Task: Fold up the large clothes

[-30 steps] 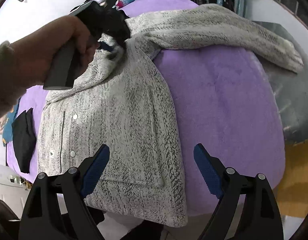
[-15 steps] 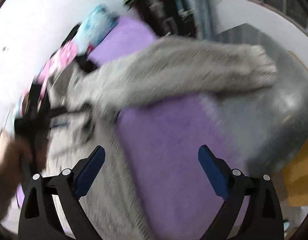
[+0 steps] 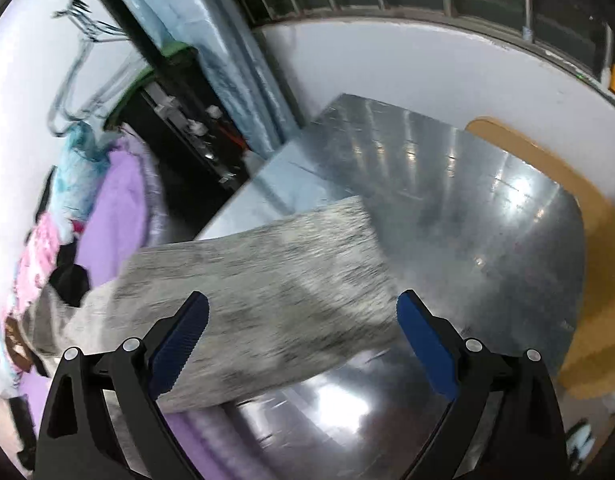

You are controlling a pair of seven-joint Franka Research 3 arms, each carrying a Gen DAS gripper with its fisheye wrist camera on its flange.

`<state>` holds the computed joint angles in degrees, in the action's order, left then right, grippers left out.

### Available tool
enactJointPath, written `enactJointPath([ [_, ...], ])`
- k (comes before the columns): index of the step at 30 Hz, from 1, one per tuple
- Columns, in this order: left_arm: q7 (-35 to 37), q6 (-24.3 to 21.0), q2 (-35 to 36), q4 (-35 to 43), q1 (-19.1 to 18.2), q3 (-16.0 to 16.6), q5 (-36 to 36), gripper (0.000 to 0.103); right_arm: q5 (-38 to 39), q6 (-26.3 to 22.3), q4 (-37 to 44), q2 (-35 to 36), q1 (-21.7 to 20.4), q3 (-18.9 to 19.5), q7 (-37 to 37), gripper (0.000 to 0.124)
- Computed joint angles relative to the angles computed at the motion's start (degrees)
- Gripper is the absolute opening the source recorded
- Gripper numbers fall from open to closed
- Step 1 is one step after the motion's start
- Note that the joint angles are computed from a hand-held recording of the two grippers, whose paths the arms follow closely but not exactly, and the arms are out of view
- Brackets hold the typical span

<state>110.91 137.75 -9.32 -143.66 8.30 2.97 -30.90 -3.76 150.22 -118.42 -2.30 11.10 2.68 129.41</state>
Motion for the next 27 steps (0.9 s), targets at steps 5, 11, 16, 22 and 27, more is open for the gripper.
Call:
enactJointPath([
  [5,-1.5,0.0,-2.7,-2.5,-1.8,-0.6,-1.1,0.096,4.7,-1.6,2.6,4.4,0.0,-0.9,-9.1,0.087],
  [11,-2.7,-0.1,-2.3,-2.2,-2.3,-0.1,-1.2,0.096,4.5,-3.0,4.1,6.4,0.9,-1.4,-12.2,0.061],
  [16,-2.0,-7.6,-1.9,-0.1,-0.4,2.7,-6.4,0.096,-0.1,-1.8,1.8,4.0,1.8,-1.3,-9.6,0.047],
  [22,0.0,-18.3,-1.7,4.8,2.6,3.8,-10.2,0.096,-5.0,-0.1,1.8,0.9,3.3,0.9,-9.2,0.008],
  [27,1.7,-25.0,-1.4,11.4,3.2,3.3,-13.0,0.096,-8.4,-0.6,2.8,-1.2,5.3,3.7,-6.8,0.007],
])
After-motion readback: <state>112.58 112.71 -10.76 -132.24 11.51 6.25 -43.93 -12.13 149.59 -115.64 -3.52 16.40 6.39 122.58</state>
